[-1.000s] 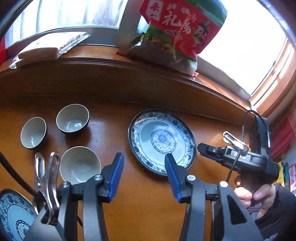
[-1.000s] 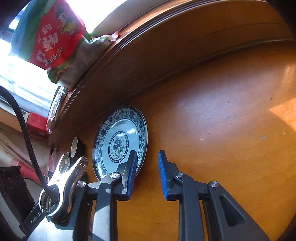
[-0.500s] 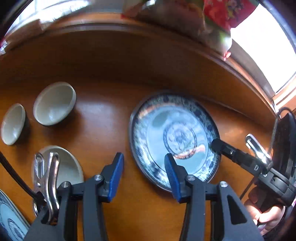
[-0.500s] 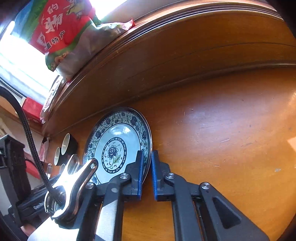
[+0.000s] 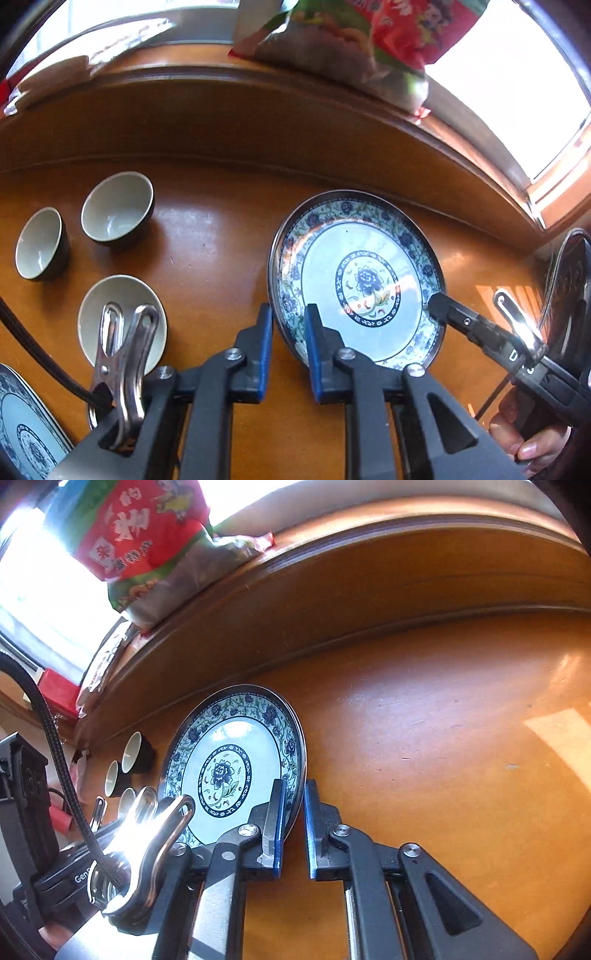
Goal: Organize plates and bowls
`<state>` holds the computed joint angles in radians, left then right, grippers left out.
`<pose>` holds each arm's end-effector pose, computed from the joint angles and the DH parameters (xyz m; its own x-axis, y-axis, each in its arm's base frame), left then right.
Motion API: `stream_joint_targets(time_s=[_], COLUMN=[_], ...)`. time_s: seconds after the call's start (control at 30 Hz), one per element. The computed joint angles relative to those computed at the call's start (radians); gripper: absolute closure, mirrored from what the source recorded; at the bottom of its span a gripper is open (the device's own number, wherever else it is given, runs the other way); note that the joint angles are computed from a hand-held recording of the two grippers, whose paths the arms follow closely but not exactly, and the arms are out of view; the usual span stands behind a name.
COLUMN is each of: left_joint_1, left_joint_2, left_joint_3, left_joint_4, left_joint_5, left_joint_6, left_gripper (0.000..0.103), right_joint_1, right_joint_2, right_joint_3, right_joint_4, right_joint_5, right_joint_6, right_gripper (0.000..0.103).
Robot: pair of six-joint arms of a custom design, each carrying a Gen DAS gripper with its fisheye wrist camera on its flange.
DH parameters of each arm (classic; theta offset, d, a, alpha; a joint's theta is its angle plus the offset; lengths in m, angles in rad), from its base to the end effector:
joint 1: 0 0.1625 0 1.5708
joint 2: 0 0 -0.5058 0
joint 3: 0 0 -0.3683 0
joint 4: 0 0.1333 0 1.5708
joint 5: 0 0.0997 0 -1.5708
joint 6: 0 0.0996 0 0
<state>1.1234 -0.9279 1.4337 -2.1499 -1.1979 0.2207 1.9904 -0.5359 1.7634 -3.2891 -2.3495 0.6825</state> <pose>-0.1636 -0.7330 0.3037 -0.7361 0.5665 -0.3706 0.6073 0.7944 0.0081 0.3350 -0.5954 0.0584 -0.8357 0.5176 0.1834 0.2163 0.6172 -0.7565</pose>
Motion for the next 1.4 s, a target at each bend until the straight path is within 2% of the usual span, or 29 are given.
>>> stream_joint_targets(time_s=[0.07, 0.17, 0.33, 0.57, 0.87, 1.13, 1.4], left_joint_1=[-0.002, -0.009, -0.026, -0.002, 0.031, 0.073, 0.112], left_joint_2=[-0.024, -0.067, -0.109, -0.136, -0.151, -0.184, -0.215], left_joint_3=[0.018, 0.065, 0.117, 0.088, 0.052, 0.03, 0.021], left_joint_4=[0.0, -0.022, -0.098, -0.035, 0.025, 0.051, 0.008], left_joint_5=[-0.011, -0.033, -0.054, -0.107, -0.154, -0.143, -0.076], left_joint_6=[0.024, 0.083, 0.227, 0.261, 0.31, 0.312, 0.265], left_gripper=[0.086, 0.086, 0.086, 0.086, 0.086, 0.085, 0.086], right_joint_1=[0.019, 0.049, 0.084, 0.132, 0.18, 0.199, 0.193], right_joint_2=[-0.003, -0.011, -0.004, 0.02, 0.057, 0.116, 0.189], right_joint_3=[-0.003, 0.007, -0.005, -0.04, -0.125, -0.223, -0.354], right_joint_4=[0.021, 0.054, 0.101, 0.186, 0.356, 0.419, 0.449], right_joint_5=[-0.03, -0.067, -0.113, -0.166, -0.222, -0.198, -0.101], right_joint_6=[0.025, 0.112, 0.221, 0.332, 0.458, 0.434, 0.272], right_gripper=[0.092, 0.092, 0.091, 0.091, 0.09, 0.09, 0.088])
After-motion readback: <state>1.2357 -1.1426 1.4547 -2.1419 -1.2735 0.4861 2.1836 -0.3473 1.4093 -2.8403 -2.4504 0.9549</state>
